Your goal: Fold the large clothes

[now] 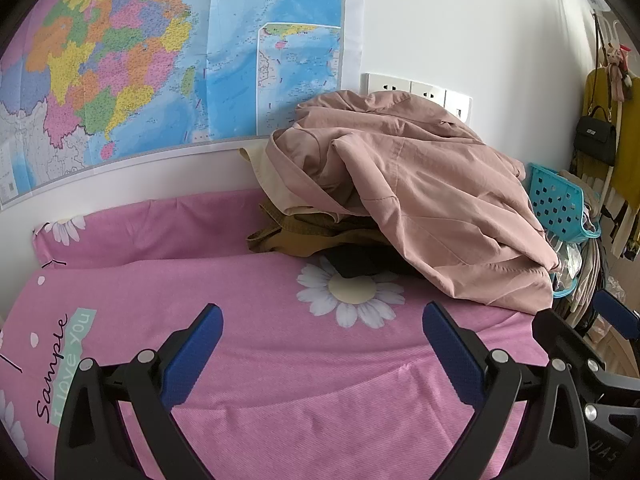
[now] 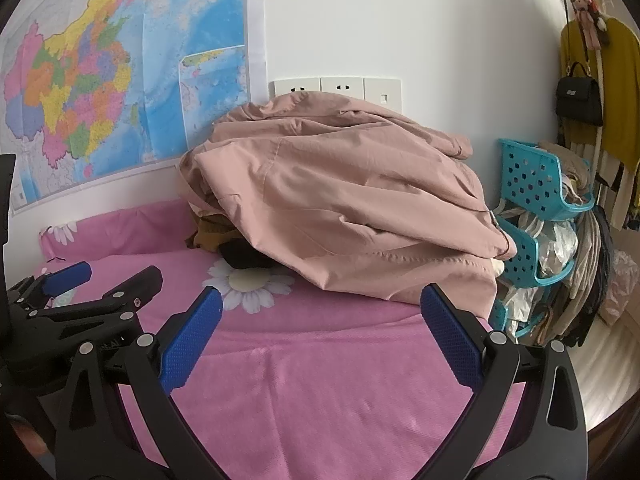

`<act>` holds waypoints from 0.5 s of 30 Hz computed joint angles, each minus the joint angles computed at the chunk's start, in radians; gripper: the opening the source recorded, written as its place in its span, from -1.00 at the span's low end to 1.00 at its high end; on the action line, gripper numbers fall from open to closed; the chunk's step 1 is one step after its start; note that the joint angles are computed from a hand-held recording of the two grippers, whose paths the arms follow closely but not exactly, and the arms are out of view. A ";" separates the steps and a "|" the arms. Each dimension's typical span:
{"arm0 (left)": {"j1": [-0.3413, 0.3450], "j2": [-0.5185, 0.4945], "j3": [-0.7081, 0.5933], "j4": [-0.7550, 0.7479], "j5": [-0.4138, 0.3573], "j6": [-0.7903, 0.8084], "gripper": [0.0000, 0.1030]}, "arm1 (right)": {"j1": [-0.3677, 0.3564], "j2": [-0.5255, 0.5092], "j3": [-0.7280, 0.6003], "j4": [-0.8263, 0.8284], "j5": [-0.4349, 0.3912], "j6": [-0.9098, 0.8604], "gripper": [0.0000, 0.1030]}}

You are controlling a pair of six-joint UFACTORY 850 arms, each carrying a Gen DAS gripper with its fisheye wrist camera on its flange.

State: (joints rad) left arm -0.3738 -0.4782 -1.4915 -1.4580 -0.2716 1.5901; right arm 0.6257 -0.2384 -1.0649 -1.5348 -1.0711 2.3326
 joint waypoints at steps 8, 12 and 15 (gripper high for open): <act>0.000 -0.003 -0.006 0.015 0.002 -0.013 0.89 | -0.002 0.000 -0.001 0.001 0.004 -0.002 0.90; 0.000 -0.004 -0.008 0.010 0.004 -0.006 0.89 | -0.003 0.000 -0.001 -0.001 0.003 -0.001 0.90; -0.001 -0.007 -0.013 0.019 0.007 -0.015 0.89 | -0.004 -0.002 -0.002 -0.001 0.003 -0.003 0.90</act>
State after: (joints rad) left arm -0.3748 -0.4855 -1.5046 -1.4389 -0.2649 1.5752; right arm 0.6218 -0.2401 -1.0673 -1.5361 -1.0686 2.3299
